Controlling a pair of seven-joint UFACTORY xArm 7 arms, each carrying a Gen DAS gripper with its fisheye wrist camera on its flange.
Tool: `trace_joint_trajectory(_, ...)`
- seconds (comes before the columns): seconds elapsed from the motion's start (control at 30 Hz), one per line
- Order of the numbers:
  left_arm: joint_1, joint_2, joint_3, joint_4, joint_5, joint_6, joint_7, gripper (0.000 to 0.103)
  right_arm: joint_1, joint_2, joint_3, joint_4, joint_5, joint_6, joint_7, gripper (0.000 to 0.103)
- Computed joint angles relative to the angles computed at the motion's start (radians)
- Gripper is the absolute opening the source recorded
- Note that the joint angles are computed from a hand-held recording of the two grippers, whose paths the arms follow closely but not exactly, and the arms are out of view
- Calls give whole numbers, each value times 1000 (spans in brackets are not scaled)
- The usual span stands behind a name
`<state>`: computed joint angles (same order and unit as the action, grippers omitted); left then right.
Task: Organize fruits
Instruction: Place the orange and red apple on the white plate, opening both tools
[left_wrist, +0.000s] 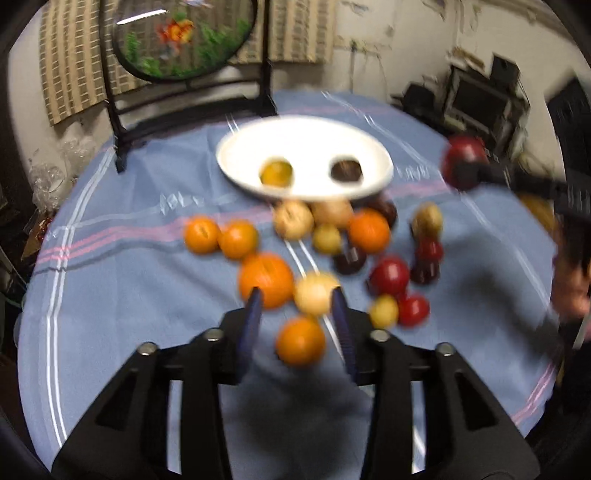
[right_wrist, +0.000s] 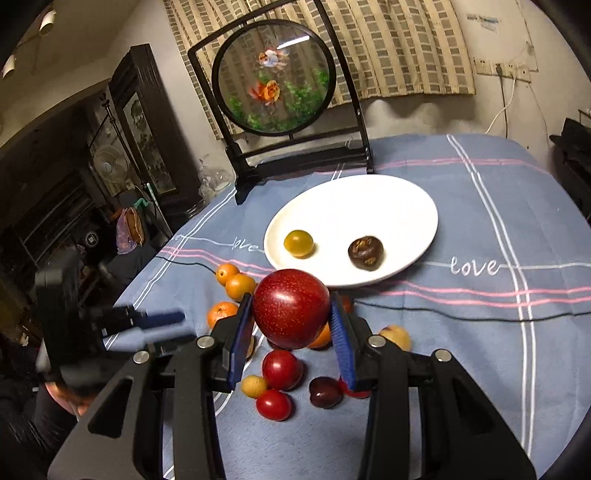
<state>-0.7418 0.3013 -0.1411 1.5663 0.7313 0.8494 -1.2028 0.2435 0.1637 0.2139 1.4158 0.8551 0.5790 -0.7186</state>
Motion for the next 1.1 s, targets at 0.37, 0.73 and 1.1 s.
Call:
trace_joint_trajectory(0.37,-14,38,14,-14,-10,27,9,46,5,-52,-10,-34,26,22,-31,41)
trace_joint_trajectory(0.73,4,34,16,-38,-20,29,-20,37,15,-63,-25,-50,42,15,-47,41)
trace_joint_trajectory(1.1,24,-13,8,3,26,-33,-8,37,9,-6,-30,12,-37,-9,12,41)
